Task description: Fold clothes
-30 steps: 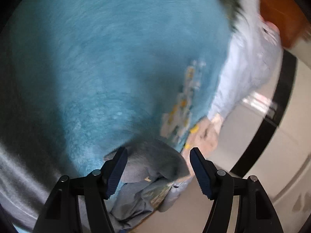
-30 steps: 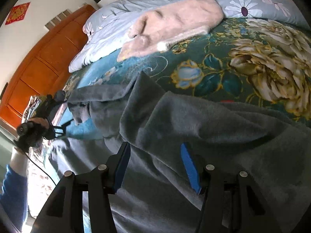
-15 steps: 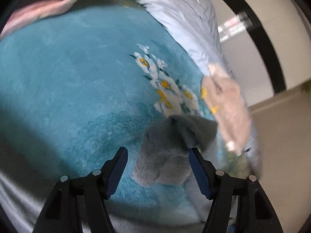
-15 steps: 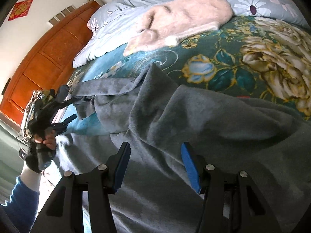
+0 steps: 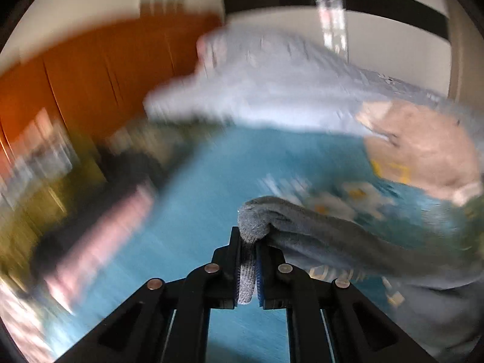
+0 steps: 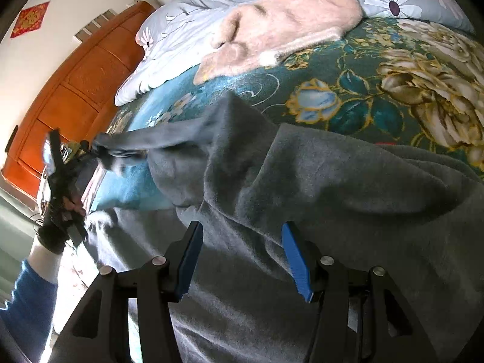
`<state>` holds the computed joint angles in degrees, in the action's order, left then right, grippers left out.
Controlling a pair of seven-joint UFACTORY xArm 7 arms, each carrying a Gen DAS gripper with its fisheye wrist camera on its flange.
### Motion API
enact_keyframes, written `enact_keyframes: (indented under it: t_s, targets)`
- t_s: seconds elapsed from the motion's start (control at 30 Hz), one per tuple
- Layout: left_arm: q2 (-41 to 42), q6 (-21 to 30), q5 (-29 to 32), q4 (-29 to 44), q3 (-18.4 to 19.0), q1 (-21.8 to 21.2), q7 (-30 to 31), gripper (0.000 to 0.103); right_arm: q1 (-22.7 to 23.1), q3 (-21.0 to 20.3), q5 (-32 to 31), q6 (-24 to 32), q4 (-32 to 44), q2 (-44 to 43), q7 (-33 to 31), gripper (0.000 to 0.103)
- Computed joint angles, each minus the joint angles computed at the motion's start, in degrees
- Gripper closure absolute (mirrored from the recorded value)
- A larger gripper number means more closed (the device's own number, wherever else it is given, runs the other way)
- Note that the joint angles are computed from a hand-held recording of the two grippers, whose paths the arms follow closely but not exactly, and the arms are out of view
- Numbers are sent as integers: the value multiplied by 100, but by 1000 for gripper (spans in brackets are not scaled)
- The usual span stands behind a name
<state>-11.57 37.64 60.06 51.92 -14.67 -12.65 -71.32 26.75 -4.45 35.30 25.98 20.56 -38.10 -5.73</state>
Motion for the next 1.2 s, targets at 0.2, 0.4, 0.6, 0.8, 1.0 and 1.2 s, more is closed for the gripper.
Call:
enact_keyframes:
  t_s: [0.2, 0.4, 0.6, 0.8, 1.0, 1.2]
  targets:
    - [-199, -135, -151, -537, 347, 287, 170, 94, 123, -13, 113, -25, 33, 136, -74, 47]
    - [-546, -882, -778, -1421, 508, 728, -53, 93, 59, 55, 25, 167, -15, -18, -62, 47]
    - [-999, -1631, -2313, -2055, 841, 693, 570, 90, 59, 46, 32, 326, -103, -205, 11, 47]
    - [-1509, -2658, -5076, -2893, 2308, -615, 1836, 68, 191, 54, 143, 310, -104, -215, -35, 47]
    - [-2063, -3837, -6969, -3480, 4220, -2568, 2622, 51, 273, 71, 237, 272, -85, -175, -55, 47]
    - [-2135, -5607, -7664, -3639, 5953, -4570, 2165, 47, 263, 161, 211, 273, -41, -209, -25, 47]
